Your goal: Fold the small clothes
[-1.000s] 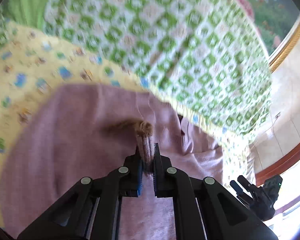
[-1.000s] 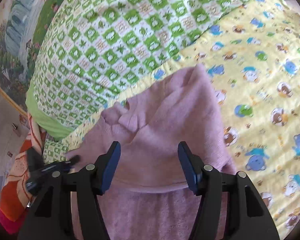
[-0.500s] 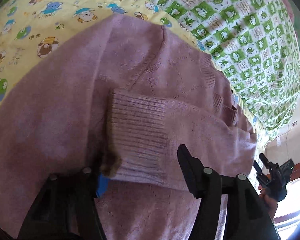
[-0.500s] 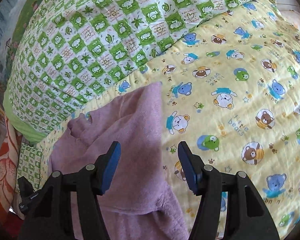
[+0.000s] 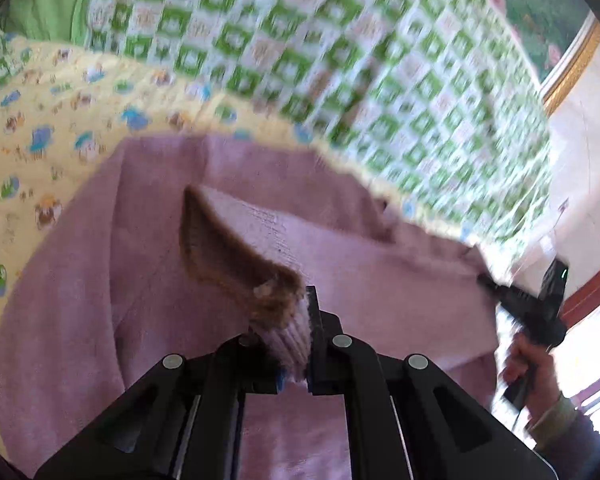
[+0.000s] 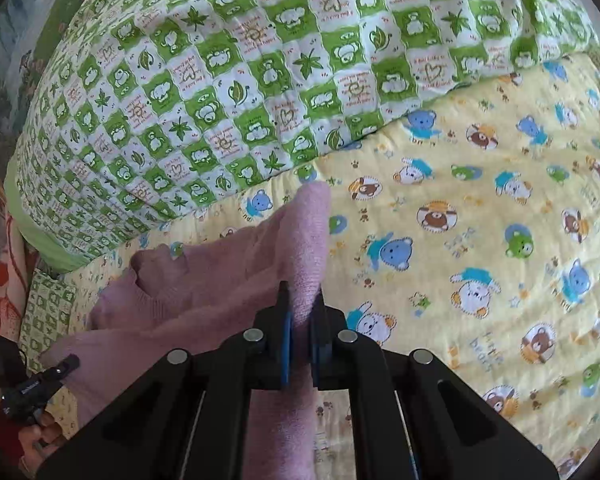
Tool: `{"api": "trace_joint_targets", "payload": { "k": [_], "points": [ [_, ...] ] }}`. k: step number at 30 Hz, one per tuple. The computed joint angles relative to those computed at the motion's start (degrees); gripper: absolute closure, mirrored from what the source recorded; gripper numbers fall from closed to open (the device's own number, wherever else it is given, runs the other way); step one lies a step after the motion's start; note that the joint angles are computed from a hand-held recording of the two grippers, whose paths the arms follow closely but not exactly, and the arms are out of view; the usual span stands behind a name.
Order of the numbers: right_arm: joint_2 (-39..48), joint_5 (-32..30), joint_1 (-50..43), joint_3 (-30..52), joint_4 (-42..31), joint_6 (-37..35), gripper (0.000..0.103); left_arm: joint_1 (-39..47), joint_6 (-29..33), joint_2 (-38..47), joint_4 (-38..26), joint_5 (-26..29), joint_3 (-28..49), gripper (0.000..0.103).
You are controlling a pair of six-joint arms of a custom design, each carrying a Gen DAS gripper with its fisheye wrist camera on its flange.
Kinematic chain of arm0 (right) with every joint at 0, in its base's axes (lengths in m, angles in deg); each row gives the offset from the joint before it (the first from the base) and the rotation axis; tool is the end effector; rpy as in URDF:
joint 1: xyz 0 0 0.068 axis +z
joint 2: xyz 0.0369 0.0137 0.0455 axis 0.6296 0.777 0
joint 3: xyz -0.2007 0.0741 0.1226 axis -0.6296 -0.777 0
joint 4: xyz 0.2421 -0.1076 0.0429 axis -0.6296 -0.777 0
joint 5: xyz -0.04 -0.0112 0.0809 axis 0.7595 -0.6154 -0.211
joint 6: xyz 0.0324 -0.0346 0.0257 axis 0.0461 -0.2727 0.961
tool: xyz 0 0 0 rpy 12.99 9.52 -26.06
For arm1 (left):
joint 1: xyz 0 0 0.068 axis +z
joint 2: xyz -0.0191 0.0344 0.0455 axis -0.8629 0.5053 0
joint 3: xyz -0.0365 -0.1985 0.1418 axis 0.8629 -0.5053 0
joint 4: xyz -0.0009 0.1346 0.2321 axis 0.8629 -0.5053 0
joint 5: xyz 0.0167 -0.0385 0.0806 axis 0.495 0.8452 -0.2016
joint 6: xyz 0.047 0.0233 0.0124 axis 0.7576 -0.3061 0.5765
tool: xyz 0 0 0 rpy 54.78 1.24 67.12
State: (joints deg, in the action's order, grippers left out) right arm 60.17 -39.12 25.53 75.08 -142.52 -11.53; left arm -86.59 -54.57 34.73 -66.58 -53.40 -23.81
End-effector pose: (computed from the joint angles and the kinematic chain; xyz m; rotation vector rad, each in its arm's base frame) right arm 0.3247 -0.0603 0.3772 0.0886 2.3595 0.5054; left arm 0.2480 -0.1264 0.2808 -0.3144 2.4455 -0.5613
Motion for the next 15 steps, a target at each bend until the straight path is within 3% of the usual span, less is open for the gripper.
{"api": "trace_joint_targets", "payload": {
  "k": [7, 9, 11, 13, 15],
  "points": [
    [0.84, 11.14, 4.5, -5.75, 2.23, -2.05, 0.094, 0.32, 2.27, 0.88, 1.41, -0.67, -7.33, 0.098],
    [0.66, 11.59, 4.78, -6.97, 2.42, -1.88, 0.093, 0.59, 3.42, 0.59, 0.43, -1.68, -7.07, 0.097],
    [0.42, 12.04, 4.87, -7.14, 2.42, -1.52, 0.086, 1.17, 3.7, 2.3, -2.0, -1.95, -4.9, 0.084],
    [0.02, 13.75, 5.18, -6.72, 1.81, -0.93, 0.061, 1.87, 3.69, 2.69, -4.56, -0.33, -2.5, 0.08],
    [-1.68, 15.19, 5.28, -7.46, 1.98, 0.02, 0.055, 1.35, 4.06, 0.89, -8.09, -1.91, -1.01, 0.065]
  ]
}}
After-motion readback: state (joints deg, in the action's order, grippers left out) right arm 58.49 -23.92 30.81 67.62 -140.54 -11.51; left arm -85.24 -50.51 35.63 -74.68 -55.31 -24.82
